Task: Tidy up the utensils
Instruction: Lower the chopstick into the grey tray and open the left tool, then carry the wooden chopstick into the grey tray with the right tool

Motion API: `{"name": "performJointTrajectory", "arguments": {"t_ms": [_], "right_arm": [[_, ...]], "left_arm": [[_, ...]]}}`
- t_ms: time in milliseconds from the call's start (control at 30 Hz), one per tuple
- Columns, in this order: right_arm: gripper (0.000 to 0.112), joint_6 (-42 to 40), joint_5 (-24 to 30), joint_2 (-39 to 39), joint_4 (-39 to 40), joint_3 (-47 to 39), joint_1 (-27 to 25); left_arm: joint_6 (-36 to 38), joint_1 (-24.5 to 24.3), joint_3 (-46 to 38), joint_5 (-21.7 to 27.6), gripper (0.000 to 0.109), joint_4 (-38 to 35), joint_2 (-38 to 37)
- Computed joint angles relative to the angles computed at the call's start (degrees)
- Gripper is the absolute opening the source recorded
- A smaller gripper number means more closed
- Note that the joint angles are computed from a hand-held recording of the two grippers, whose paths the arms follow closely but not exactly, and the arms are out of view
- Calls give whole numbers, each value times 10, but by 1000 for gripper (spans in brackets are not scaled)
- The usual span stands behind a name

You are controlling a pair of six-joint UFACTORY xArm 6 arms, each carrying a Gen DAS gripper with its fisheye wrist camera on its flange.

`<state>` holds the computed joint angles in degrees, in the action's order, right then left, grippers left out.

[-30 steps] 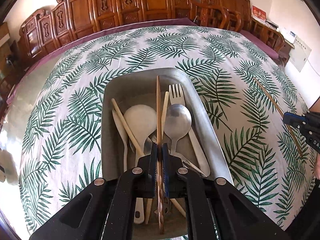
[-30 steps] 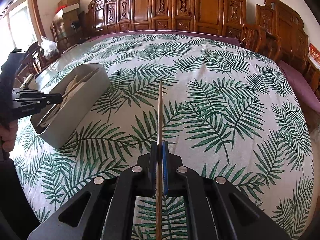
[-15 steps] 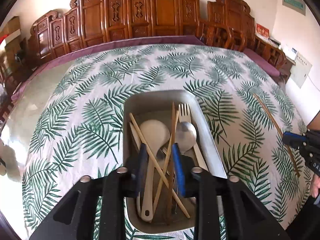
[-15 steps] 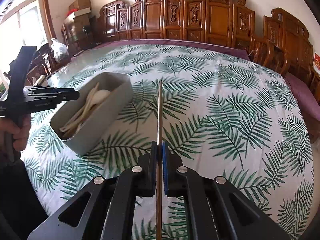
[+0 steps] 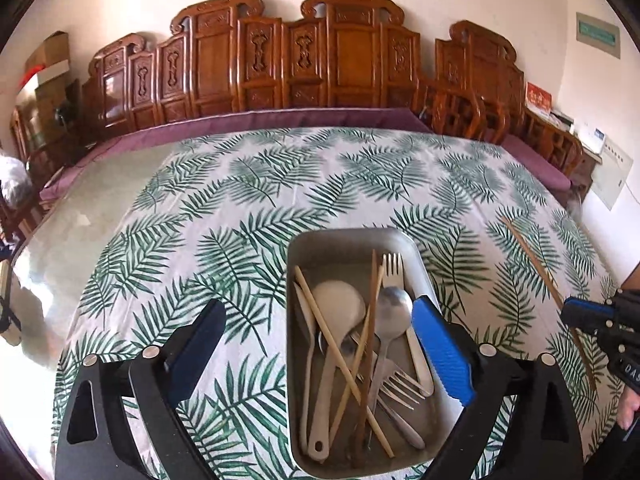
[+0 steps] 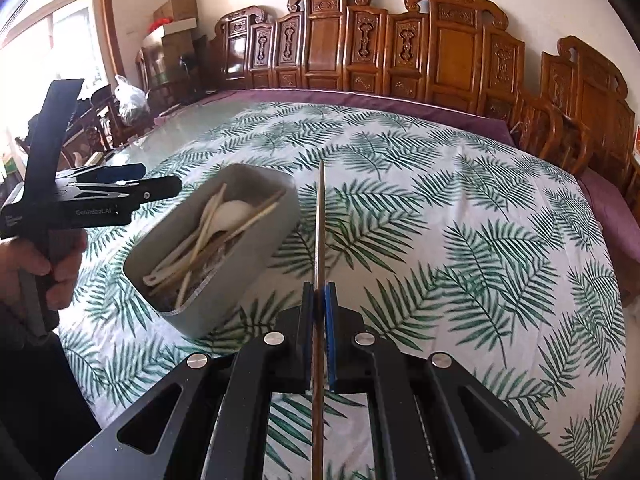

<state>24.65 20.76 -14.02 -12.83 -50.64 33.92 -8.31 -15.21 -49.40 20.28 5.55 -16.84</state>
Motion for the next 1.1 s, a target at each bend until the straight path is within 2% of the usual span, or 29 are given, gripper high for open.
{"name": "performJointTrajectory", "arguments": {"t_ms": [233,367,467,900,1100], "right_arm": [[6,-2,-5,46,11,-53,19],[6,-10,-11,74,29,-82,28],[6,-22,-13,100,48,-110,35],[6,-45,-19,205,106,-216,52],[6,-5,-15,253,76,-267,55]], "left_arm": [[20,14,2,-10,94,-29,-7],[5,24,3,-14,94,-5,-9],[12,30,3,-17,94,-13,-10],[44,61,1,-7,94,-49,-9],[44,75,-1,-2,94,-49,-3]]}}
